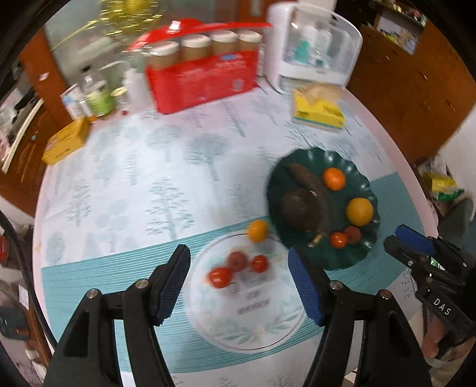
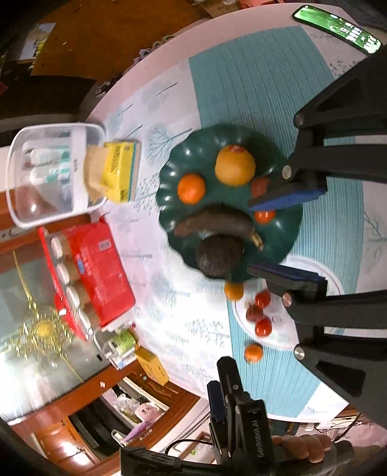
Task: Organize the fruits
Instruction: 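Move both tools back to the white plate of loose fruit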
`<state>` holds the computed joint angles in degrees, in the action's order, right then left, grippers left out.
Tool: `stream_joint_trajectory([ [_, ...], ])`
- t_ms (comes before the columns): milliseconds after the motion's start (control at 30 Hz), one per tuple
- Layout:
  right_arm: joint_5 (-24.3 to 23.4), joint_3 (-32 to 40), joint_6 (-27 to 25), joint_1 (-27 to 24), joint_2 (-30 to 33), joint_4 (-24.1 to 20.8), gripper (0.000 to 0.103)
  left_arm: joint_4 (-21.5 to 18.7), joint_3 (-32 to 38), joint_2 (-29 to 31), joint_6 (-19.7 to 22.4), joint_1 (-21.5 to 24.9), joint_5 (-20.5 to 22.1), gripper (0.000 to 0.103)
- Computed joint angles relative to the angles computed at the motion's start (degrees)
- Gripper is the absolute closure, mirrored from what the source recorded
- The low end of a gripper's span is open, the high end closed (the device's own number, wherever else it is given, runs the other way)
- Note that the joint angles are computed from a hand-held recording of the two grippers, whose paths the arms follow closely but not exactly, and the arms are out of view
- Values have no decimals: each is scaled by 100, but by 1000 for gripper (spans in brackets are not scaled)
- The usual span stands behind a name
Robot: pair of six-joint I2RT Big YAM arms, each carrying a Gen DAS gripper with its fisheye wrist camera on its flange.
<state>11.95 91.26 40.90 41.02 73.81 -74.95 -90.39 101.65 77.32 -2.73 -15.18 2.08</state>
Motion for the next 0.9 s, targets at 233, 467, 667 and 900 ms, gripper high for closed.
stream_joint_trajectory([
  [233, 278, 778, -62, 538, 530, -73, 67, 169, -165, -395, 397, 861, -61, 33],
  [467, 300, 1253, -194, 872, 1088, -41, 67, 309, -757, -582, 760, 1503, 103, 33],
  [667, -62, 1205, -161, 932, 1459, 133, 67, 547, -1492, -643, 963, 1733, 172, 33],
  [900, -607, 910, 64, 966, 1826, 411, 67, 680, -1935, -442, 1114, 1867, 434, 33],
])
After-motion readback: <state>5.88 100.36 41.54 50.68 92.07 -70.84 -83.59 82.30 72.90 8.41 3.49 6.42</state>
